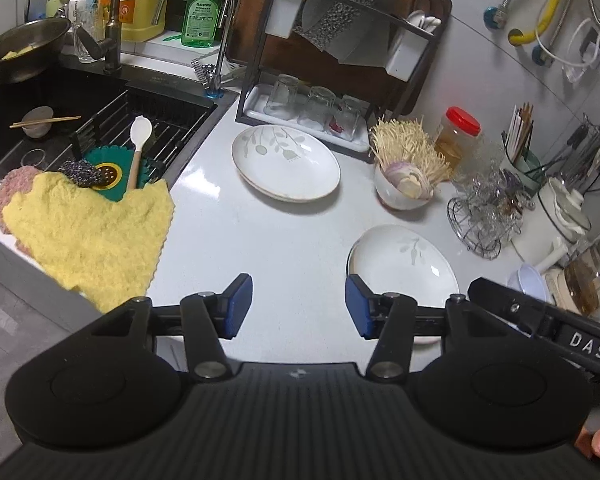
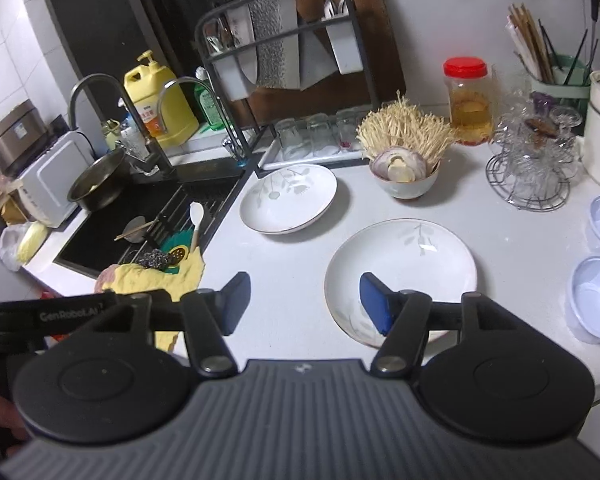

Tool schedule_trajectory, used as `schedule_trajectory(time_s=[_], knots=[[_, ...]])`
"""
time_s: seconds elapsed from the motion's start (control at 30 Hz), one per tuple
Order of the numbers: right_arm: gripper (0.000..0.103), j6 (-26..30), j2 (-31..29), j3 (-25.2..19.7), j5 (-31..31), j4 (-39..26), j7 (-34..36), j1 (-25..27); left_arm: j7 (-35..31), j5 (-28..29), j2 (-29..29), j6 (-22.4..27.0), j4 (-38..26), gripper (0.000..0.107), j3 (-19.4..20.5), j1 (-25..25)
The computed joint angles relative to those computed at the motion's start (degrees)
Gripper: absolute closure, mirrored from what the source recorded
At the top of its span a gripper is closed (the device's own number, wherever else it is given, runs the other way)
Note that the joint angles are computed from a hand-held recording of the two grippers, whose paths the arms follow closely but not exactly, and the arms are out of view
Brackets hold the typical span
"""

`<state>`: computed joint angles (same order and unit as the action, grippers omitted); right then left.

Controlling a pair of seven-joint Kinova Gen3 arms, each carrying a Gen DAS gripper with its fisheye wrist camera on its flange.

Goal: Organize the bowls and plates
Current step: 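Move both grippers to the second white leaf plate and close on its rim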

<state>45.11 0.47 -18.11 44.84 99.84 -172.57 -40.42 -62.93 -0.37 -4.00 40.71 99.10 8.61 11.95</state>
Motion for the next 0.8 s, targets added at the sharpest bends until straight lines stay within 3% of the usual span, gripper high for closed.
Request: schedule_trajectory(time_s=[0.07, 0.13, 0.23, 0.3, 0.4, 0.8], knots=[[0.040, 0.20, 2.40, 0.87, -1.43, -2.52, 2.11, 0.47, -4.66, 4.42, 2.19, -1.19, -0.97, 0.050, 0.46, -3.54], [0.040, -1.37, 4.54, 2.49, -2.84, -4.34, 3.67, 0.79, -9.32, 7.80, 5.39, 0.82, -3.86, 0.050, 2.97, -8.84], [0.040, -4.14, 7.28, 5.26, -0.79, -5.86, 1.44, 0.04, -16.31, 10.49, 10.38, 1.64, -8.51, 0.050, 5.85, -14.72], [0.040, -4.28, 9.23, 7.08, -0.67, -7.78, 0.15, -0.67, -20.62, 11.77, 13.14, 1.52, -11.48, 0.050, 3.51, -13.94], [0.040, -5.01, 12.22, 9.05, -3.65, -11.13, 2.47, -0.41, -26.57, 16.70, 16.66, 1.21, -15.15, 0.050, -3.21, -10.28], [0.040, -2.73, 24.97, 16.28, -14.27, -25.01, 9.20, -1.59, -33.62, 20.15, 31.35, 8.37, -29.68, 0.050, -1.66, -16.31]])
